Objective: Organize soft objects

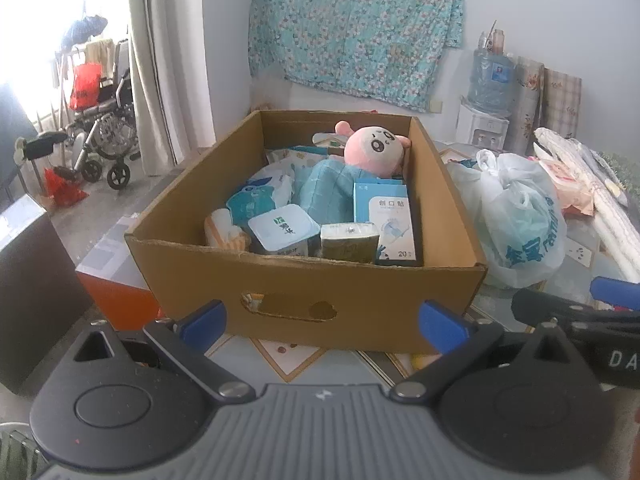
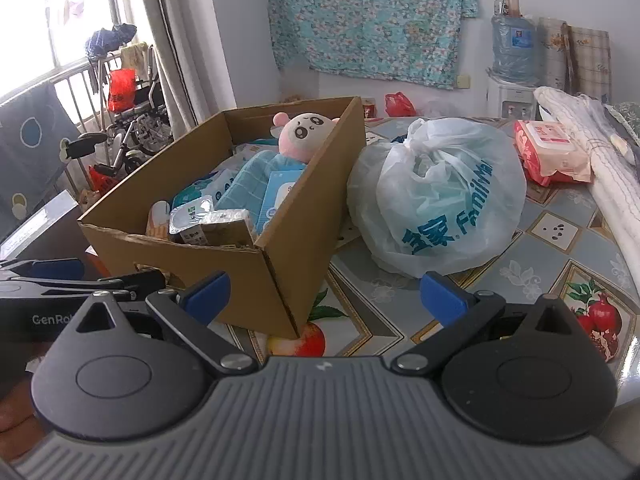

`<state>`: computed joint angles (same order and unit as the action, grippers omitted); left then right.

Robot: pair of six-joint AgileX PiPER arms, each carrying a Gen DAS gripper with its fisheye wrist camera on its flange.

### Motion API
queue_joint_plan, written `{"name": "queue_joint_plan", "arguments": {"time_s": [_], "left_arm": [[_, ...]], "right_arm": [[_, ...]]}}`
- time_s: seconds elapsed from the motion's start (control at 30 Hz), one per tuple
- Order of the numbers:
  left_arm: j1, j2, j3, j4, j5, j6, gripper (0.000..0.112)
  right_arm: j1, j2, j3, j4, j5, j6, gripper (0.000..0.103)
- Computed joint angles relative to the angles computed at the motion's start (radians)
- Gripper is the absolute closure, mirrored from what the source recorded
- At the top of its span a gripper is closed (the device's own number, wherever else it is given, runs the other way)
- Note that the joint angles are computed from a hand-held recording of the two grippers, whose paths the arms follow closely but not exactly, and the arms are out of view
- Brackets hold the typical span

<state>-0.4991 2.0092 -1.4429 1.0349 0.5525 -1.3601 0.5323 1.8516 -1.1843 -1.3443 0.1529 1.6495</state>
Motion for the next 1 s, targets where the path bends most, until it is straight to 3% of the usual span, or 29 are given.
{"name": "queue_joint_plan", "arguments": {"time_s": [0.63,1.0], "left_arm": [[0.011,0.009,-0.008,0.009,0.019,0.012,0.009],[0.019,0.029,-0.035,-0.036,0.040,0.054,0.010]], "right_arm": [[0.002,0.041,-0.051,0.165,0.021,-0.176,0.001],[0.003,0.074,-0.100,0.384,0.039,-0.398,0.001]]}}
